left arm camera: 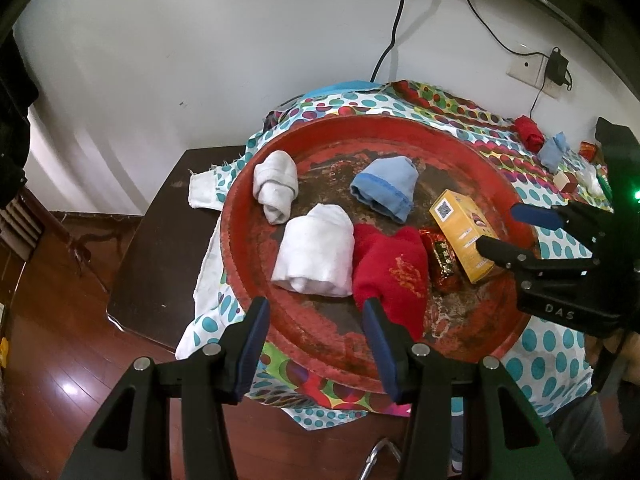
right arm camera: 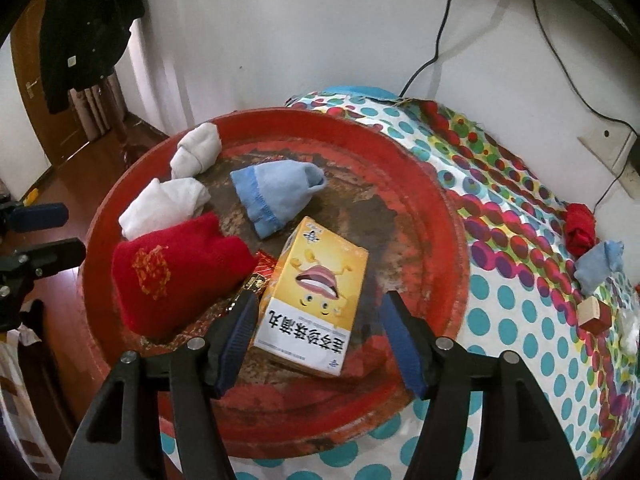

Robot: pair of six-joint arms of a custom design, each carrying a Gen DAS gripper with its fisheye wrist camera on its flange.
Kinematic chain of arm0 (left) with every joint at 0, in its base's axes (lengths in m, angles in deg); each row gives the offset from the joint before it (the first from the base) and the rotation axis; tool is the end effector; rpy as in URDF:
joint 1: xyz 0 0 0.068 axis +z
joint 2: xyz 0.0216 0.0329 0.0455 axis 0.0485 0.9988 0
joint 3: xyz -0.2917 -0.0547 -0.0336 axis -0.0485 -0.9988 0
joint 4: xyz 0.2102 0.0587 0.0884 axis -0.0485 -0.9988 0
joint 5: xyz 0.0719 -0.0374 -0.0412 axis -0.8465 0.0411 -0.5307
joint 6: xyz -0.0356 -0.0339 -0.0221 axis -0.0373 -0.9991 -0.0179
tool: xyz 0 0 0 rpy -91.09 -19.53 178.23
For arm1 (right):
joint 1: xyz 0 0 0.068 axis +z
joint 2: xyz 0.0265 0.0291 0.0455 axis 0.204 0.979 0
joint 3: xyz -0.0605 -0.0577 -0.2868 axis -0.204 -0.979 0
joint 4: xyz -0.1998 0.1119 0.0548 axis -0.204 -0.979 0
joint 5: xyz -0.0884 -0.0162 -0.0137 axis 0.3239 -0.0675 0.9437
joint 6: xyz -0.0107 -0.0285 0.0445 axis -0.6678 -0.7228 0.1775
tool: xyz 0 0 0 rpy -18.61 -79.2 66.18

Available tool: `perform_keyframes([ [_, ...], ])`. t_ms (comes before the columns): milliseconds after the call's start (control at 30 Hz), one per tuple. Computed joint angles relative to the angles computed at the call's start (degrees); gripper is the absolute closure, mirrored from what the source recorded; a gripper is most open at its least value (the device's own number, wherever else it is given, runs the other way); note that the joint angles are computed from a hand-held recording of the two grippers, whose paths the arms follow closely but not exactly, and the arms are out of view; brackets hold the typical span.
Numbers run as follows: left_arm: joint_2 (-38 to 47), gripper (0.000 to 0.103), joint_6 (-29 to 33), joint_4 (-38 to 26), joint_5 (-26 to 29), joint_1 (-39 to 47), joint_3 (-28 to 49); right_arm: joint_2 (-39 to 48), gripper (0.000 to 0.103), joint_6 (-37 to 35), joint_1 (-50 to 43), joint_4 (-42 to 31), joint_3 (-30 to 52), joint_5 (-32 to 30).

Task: Organize objects
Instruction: 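Carry the yellow medicine box to the red tray and release it with the right gripper, then move the right gripper to the clear plastic bag and grasp it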

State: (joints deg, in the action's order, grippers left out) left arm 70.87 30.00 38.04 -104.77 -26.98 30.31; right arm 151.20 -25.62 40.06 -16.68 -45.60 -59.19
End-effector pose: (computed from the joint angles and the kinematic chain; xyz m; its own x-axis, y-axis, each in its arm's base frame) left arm 0.1454 -0.0718 0.2136 -0.8345 0.0696 -0.5466 0.0562 0.9976 0.0413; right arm 0.1607 0.0876 0.1848 -0.6498 -0.4616 -0.6038 -0.5558 0.8305 -0.0368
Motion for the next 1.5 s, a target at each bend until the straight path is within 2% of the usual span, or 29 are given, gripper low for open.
perform_keyframes([
  [233,1.1,0.053,-0.7,0.0,-0.9,-2.0,0.7,-3.8,0.038,-2.1,-5.8,-2.1,-0.4,-3.2],
  [500,2.6,0.053,-2.0,-0.5,-2.8,-5.7,2.0,-6.1,0.037,-7.5,-18.2,-5.4,0.6,-9.4],
  [700,4.5,0.053,-3.9,-1.3,-4.8,-9.9,3.8,-6.0,0.035,-13.7,-31.7,-7.0,0.7,-16.0],
  [800,6.0,0.053,-5.2,-1.8,-6.2,-12.6,5.1,-4.4,0.034,-19.6,-41.3,-7.8,1.1,-19.9],
  [1067,13.5,0.053,-7.8,-2.0,-9.3,-20.5,9.9,10.0,0.033,-35.2,-66.9,-6.5,6.7,-27.6],
  [1200,17.6,0.053,-8.5,-2.2,-9.9,-23.6,12.8,20.0,0.033,-39.3,-76.6,-6.0,13.1,-30.3],
  [1333,21.7,0.053,-8.1,-1.3,-8.4,-26.8,16.5,29.8,0.033,-40.7,-80.5,-6.1,22.5,-30.5],
  [1500,30.2,0.053,-3.7,-0.4,-5.9,-29.9,26.1,37.1,0.033,-35.9,-79.5,-5.2,32.0,-29.3],
])
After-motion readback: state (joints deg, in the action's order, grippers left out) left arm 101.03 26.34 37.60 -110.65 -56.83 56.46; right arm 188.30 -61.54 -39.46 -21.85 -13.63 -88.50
